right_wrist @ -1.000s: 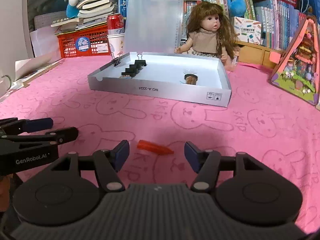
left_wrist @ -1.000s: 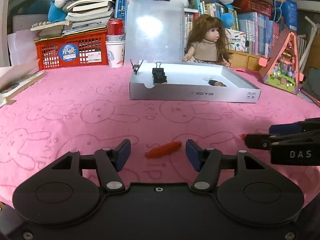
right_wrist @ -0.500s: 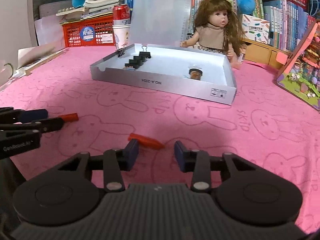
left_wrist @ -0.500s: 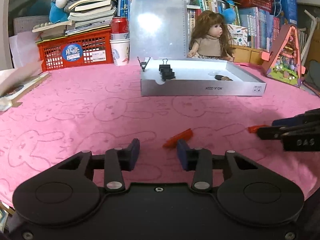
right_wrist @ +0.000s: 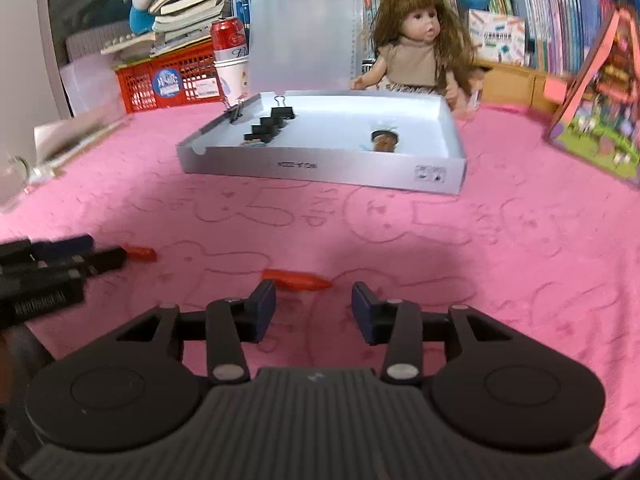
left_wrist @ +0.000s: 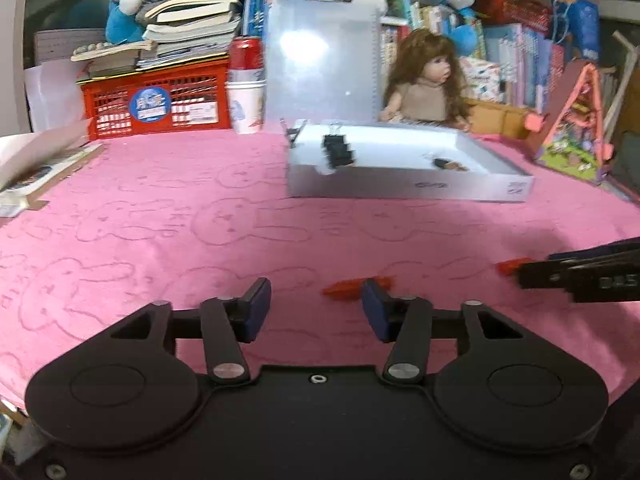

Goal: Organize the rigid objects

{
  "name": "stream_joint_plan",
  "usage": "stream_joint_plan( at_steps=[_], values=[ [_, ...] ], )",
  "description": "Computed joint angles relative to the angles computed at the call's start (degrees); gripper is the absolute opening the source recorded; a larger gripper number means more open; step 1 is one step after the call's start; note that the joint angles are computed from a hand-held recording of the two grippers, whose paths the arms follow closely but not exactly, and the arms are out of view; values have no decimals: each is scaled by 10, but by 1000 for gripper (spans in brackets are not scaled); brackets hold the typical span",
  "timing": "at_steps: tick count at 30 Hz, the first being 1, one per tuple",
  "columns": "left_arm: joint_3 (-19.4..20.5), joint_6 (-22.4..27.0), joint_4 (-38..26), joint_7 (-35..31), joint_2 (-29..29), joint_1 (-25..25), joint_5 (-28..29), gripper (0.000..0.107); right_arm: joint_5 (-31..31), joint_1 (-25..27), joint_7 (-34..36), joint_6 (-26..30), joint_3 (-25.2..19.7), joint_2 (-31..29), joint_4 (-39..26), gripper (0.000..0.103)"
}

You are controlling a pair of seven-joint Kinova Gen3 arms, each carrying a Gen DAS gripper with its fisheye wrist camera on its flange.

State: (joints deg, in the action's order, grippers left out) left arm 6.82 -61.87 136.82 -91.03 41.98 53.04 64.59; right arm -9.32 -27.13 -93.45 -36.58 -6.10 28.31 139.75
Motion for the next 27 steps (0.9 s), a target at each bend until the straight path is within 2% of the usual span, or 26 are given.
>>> stream_joint_plan(
  at_steps=[2,7,11,13,14,15,16,17,19,27],
  values=[
    [1,-16,-7,5,9,11,3,65,0,1,-8,-2,-4,3,-3,65],
    [11,10,-53,-43,11,2,52,66,-39,-32,5,0,10,8,-13,66],
    [15,4,-70,-53,19,-2,68,65,-96,-80,43,-13,33,17,-16,66],
    [17,1,-76,-55,23,-4,72,64,-123,-100,62,-22,40,23,-17,66],
    [18,-1,-79,-59,25,-4,76,59,-132,-106,69,-24,41,24,-18,66],
    [18,-6,-82,-63,28,-2,83,42,-139,-109,75,-27,41,25,-18,66],
    [19,-11,-82,-65,30,-1,83,42,-142,-111,80,-32,41,26,-17,60],
    [21,-13,-78,-58,30,-4,74,42,-144,-111,83,-35,39,26,-15,50],
    [21,-15,-67,-40,29,-7,53,42,-136,-103,84,-39,33,26,-13,50],
    [15,-17,-51,-36,19,-6,20,42,-122,-88,84,-57,24,24,-4,49]
  ],
)
